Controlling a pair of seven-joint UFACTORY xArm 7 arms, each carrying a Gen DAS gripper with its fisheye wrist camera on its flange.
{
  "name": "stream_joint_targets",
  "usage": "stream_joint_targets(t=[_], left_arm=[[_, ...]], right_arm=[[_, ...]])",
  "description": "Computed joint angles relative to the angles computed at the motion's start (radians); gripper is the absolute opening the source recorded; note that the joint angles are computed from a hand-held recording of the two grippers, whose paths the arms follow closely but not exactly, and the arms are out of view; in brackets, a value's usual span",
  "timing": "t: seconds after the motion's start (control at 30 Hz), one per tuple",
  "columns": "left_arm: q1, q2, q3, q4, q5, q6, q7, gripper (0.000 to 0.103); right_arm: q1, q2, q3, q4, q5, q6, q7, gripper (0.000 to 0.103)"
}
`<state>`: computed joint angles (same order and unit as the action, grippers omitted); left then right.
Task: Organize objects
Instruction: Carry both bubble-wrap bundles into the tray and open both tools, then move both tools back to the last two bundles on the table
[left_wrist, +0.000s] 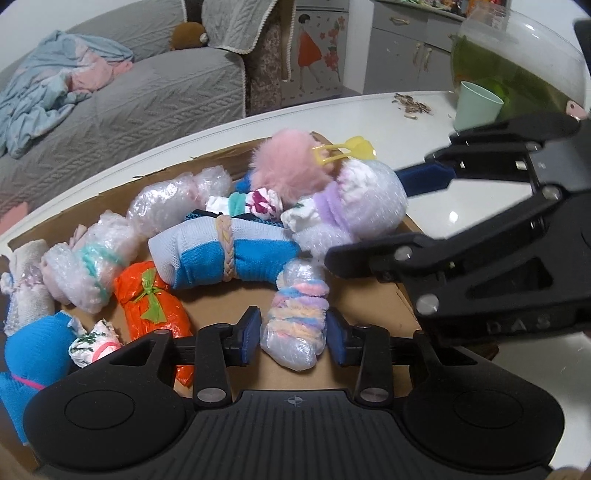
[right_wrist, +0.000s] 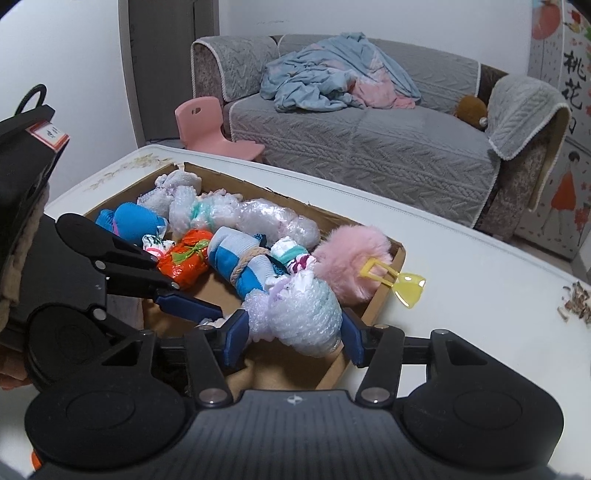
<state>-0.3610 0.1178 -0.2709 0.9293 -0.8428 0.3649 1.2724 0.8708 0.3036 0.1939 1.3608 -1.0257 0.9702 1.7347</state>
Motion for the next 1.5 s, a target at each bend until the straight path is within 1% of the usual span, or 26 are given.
stream_joint_targets(t=[0.07, 0.13, 0.17, 0.3, 0.37, 0.53, 0.8, 1.13, 1.4, 1.47, 1.5], left_arm=[[0.0, -0.005, 0.001, -0.006, 0.005, 0.002, -0.005, 0.051], [0.002, -0.014, 0.001, -0.011, -0.012, 0.011, 0.011, 0.059], [0.001, -0.017, 0.002, -0.013, -0.016, 0.012, 0.013, 0.061], [-0.006, -0.03, 0.008, -0.023, -0.009, 0.024, 0.011, 0.063], [-0.012, -0.036, 0.011, -0.032, -0.003, 0.016, 0.013, 0.063], [-0.015, -0.047, 0.024, -0.04, 0.022, 0.012, -0.02, 0.072], [-0.017, -0.072, 0.037, -0.057, 0.009, 0.002, -0.039, 0.075], [-0.029, -0.137, 0.068, -0.099, -0.083, 0.005, -0.003, 0.076], [-0.053, -0.205, 0.106, -0.151, -0.155, -0.01, 0.023, 0.079], [-0.058, -0.227, 0.121, -0.167, -0.184, -0.011, 0.042, 0.08], [-0.059, -0.239, 0.129, -0.174, -0.196, -0.008, 0.047, 0.08]], right_arm=[[0.002, 0.0, 0.0, 0.006, 0.003, 0.014, -0.007, 0.054], [0.004, -0.004, 0.002, 0.003, -0.003, 0.013, -0.008, 0.059], [0.006, -0.005, 0.003, 0.004, -0.003, 0.019, -0.014, 0.062], [0.009, -0.008, 0.006, 0.006, -0.003, 0.034, -0.013, 0.062], [0.01, -0.011, 0.009, 0.005, -0.004, 0.035, -0.016, 0.062], [0.008, -0.001, 0.014, 0.016, 0.015, 0.019, -0.05, 0.063], [0.032, 0.012, 0.007, 0.046, 0.022, 0.051, -0.061, 0.066], [0.066, 0.026, 0.006, 0.095, 0.012, 0.112, -0.054, 0.069], [0.1, 0.054, 0.0, 0.147, 0.002, 0.157, -0.013, 0.075], [0.11, 0.061, -0.003, 0.16, 0.001, 0.171, 0.003, 0.079], [0.117, 0.065, -0.005, 0.167, -0.003, 0.179, 0.014, 0.08]])
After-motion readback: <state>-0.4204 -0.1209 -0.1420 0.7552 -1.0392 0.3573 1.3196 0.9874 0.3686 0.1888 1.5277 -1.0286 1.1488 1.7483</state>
